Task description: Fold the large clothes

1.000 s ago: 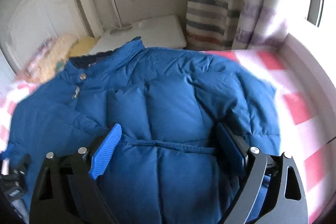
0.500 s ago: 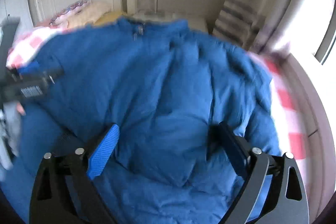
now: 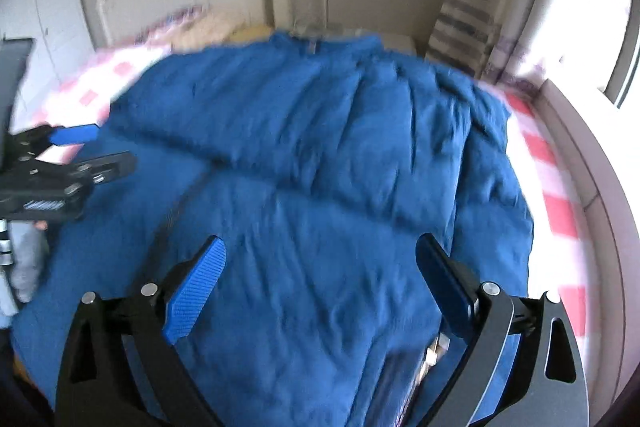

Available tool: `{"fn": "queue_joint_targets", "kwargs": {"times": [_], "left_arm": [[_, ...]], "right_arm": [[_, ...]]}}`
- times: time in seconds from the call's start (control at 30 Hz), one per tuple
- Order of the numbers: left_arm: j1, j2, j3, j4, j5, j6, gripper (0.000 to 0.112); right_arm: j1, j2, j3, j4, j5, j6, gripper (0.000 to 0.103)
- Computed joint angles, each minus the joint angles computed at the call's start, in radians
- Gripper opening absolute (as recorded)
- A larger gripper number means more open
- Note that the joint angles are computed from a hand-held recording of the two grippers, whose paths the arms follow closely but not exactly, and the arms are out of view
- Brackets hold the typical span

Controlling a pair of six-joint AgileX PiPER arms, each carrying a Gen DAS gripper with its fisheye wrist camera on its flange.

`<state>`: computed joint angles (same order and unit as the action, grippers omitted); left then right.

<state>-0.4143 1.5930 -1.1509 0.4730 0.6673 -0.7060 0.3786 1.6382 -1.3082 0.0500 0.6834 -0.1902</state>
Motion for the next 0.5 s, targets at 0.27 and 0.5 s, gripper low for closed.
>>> {"fn": "queue_joint_targets", "kwargs": {"times": [0.27, 0.5], "left_arm": [[-0.029, -0.121, 0.190, 0.068, 0.007, -0.135, 0.101], [-0.007, -0.347, 0.446, 0.076, -0.002, -0.157, 0.101]], "right_arm": [[-0.016, -0.131, 0.140, 0.032, -0.011, 0.031, 0.092], [0.056, -0.315, 0.410, 0.010, -0.103, 0.005, 0.093]]}}
